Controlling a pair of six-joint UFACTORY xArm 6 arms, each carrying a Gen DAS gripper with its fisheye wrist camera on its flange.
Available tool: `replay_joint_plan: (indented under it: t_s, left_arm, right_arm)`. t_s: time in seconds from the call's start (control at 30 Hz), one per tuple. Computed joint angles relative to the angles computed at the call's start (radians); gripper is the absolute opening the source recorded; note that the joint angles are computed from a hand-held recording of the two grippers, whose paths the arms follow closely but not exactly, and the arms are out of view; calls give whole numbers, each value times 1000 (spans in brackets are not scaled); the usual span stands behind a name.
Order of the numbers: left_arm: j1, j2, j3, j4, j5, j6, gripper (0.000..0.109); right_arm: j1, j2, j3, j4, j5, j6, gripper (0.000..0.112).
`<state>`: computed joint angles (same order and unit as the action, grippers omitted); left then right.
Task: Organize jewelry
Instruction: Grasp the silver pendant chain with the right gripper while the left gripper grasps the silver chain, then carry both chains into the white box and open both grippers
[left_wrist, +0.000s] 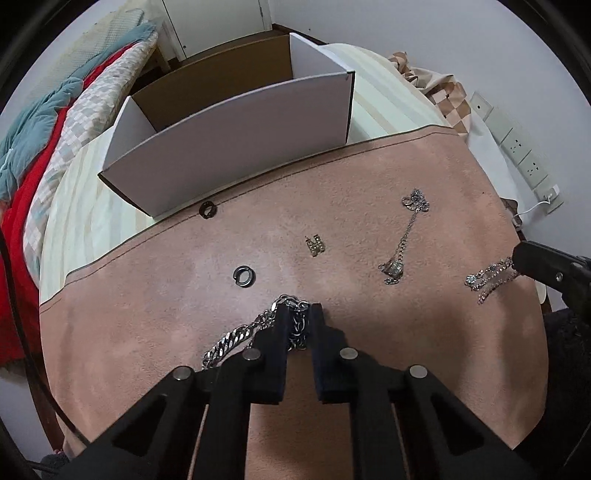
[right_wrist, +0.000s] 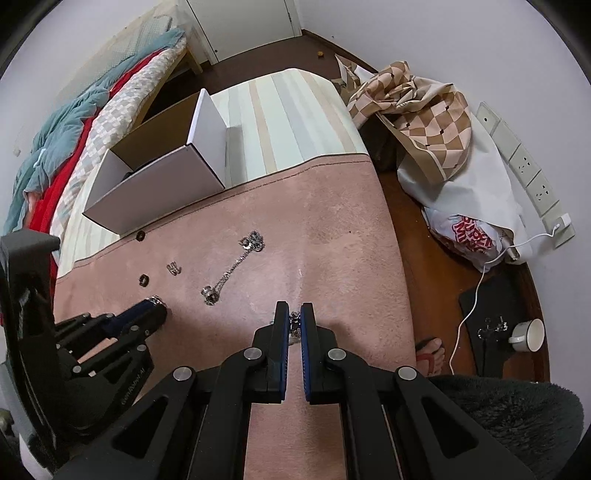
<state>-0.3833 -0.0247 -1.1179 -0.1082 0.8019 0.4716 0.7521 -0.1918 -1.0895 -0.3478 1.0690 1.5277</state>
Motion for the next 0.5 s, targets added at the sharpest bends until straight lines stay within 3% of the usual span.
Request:
replay_joint_plan:
  t_s: [0.23, 0.47, 0.5]
  left_arm:
    - [34, -28, -28, -99, 49, 56, 7]
    - [113, -1, -199, -244, 205, 83, 7]
    - [122, 8, -226, -259, 222, 84, 0]
  right_arm:
    - [4, -1, -30, -26, -6, 8, 6]
    - [1, 16, -113, -66, -13, -14, 6]
    - [-4, 18, -122, -68, -19, -21, 6]
